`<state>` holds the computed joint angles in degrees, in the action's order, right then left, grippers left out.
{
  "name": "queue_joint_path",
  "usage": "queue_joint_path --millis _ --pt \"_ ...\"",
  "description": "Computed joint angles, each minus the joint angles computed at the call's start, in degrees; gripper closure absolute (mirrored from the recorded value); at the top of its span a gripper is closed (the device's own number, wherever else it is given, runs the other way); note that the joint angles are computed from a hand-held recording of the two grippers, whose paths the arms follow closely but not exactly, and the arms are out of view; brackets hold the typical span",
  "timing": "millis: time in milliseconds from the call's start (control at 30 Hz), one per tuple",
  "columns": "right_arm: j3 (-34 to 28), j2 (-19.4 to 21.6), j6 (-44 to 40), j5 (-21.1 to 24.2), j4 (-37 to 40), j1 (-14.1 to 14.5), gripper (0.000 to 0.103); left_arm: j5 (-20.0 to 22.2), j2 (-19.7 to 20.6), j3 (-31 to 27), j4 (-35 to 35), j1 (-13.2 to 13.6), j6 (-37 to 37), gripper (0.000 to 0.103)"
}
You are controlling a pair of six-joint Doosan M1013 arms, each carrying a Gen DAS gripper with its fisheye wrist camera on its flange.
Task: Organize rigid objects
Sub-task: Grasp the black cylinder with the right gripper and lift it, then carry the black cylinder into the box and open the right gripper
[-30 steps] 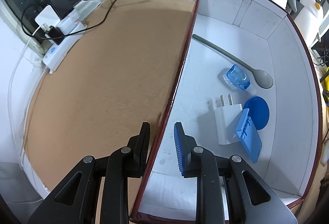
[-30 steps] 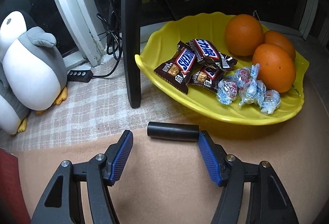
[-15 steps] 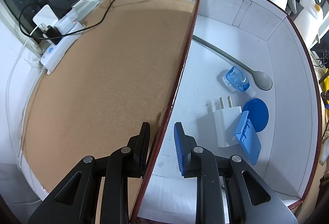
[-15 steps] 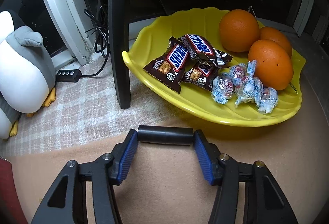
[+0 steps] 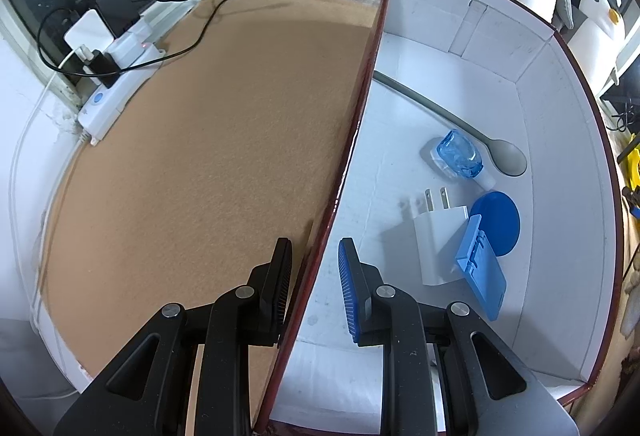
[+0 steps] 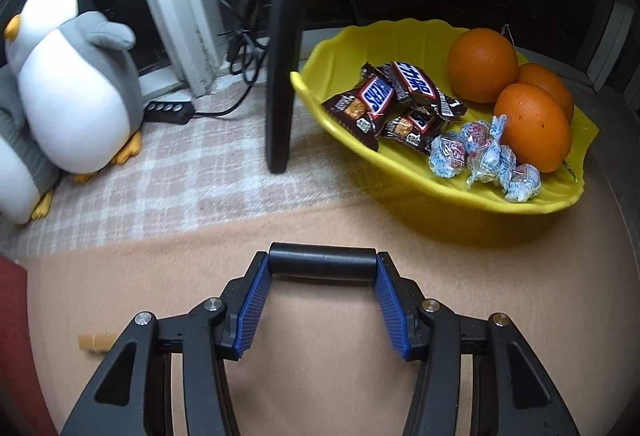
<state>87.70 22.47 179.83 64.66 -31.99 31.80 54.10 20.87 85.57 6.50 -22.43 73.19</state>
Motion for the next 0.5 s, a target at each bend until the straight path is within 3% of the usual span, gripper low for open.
queue_joint_path --millis 267,500 --pt "-3.0 -0.7 -5.0 -1.2 0.0 3.5 0.055 -1.5 -0.5 0.7 0.1 0.1 0.3 0.083" --pt "-9.6 0.5 -15.9 -4.4 2.0 5.3 0.055 -2.5 -1.5 1.7 -0.3 0.6 1.2 0.091"
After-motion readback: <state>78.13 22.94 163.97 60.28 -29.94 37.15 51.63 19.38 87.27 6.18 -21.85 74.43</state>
